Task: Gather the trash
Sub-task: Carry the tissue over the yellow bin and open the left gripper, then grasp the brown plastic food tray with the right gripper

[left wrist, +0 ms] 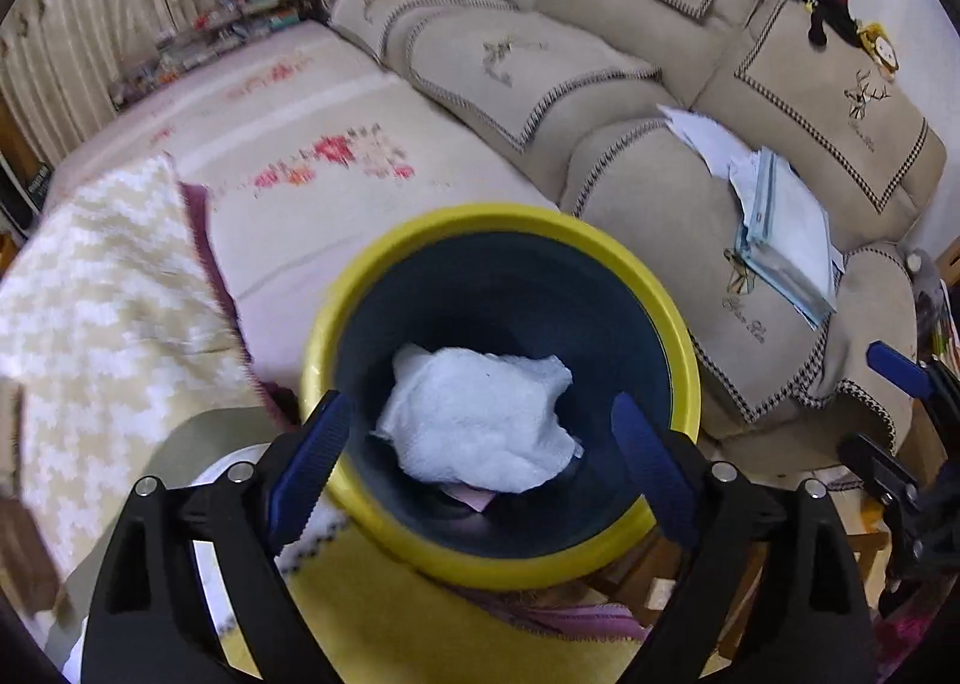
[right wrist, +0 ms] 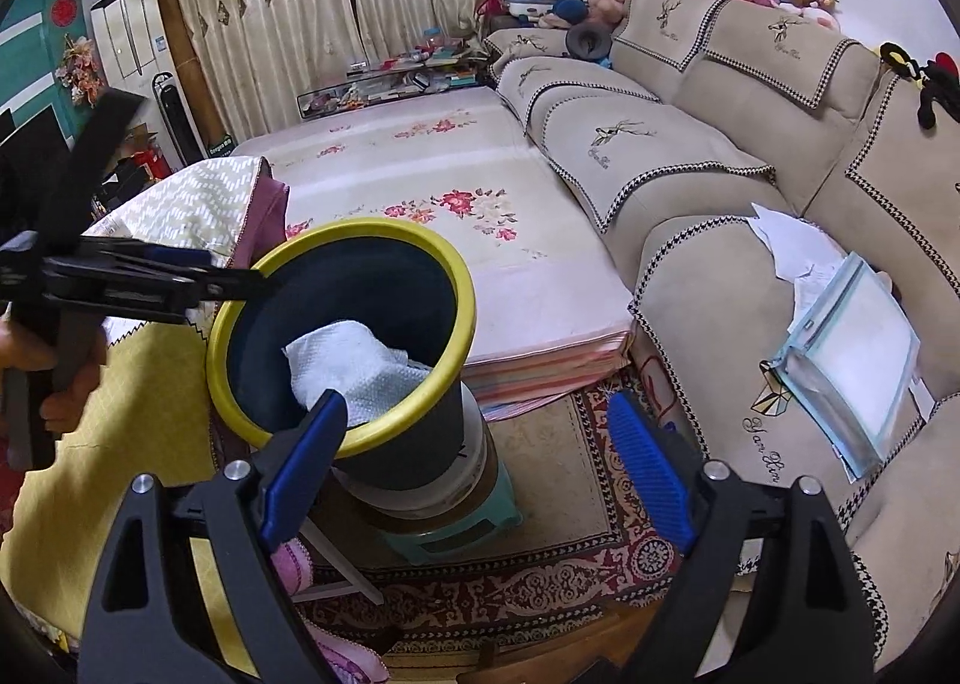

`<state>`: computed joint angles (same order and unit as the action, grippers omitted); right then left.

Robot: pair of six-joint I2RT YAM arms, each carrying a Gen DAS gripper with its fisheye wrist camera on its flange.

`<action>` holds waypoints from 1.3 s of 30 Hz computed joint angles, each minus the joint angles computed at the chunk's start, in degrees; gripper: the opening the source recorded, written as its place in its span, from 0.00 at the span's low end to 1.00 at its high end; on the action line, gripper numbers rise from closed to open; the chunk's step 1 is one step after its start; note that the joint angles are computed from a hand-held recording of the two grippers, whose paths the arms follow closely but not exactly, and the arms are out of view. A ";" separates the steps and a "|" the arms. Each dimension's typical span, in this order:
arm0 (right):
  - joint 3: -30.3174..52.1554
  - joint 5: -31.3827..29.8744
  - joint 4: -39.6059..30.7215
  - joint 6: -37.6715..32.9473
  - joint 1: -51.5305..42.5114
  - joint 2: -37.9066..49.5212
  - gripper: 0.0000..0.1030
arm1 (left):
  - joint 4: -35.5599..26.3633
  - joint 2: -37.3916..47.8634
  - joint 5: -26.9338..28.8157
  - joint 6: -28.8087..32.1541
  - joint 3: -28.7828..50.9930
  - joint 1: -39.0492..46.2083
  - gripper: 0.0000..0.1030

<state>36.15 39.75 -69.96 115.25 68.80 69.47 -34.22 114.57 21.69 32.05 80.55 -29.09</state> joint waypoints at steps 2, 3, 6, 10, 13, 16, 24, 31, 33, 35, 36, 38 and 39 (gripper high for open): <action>-0.05 -0.21 0.26 0.09 0.08 0.12 0.82 | 2.31 -3.78 0.64 0.23 -3.57 1.53 0.90; -0.12 -0.29 0.66 0.16 0.13 0.25 0.82 | 3.76 -6.28 1.34 0.25 -6.03 2.63 0.90; -0.22 -0.55 3.10 -1.10 -0.58 0.89 0.82 | 3.02 -10.66 4.08 1.48 -8.88 6.62 0.92; 0.87 -0.48 10.97 -9.92 -4.80 3.56 0.82 | -0.78 -15.21 9.47 6.09 -11.12 15.65 0.93; 3.64 -0.18 20.02 -20.88 -9.69 7.50 0.82 | -4.33 -16.49 12.81 11.22 -11.04 23.88 0.94; 8.34 -1.00 30.13 -33.81 -14.62 13.23 0.82 | -6.52 -15.69 15.18 16.42 -9.89 34.00 0.95; 32.55 -8.27 45.06 -61.63 -22.85 34.41 0.82 | -9.19 -1.56 13.40 19.58 5.38 56.93 0.95; 60.34 -17.02 40.52 -69.85 -27.84 53.36 0.56 | -13.75 9.98 12.74 18.49 19.50 66.02 0.95; 69.69 -18.00 36.09 -71.05 -28.76 59.56 0.48 | -14.77 11.15 13.16 19.85 20.77 67.25 0.95; 79.10 -18.76 31.33 -71.74 -29.66 65.53 0.46 | -14.98 11.71 13.39 20.30 21.12 67.44 0.95; 83.15 -18.49 28.92 -71.81 -29.91 67.95 0.45 | -15.62 12.22 13.51 20.64 21.73 67.45 0.95; 91.23 -18.68 24.49 -71.98 -30.64 72.82 0.44 | -16.74 13.04 14.03 21.20 22.65 67.40 0.95; 95.07 -18.84 22.30 -71.99 -30.93 75.17 0.41 | -16.81 12.25 14.11 21.20 21.80 67.18 0.95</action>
<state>131.22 20.91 -47.66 43.26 37.87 144.64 -51.03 126.81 35.80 53.25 102.35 38.09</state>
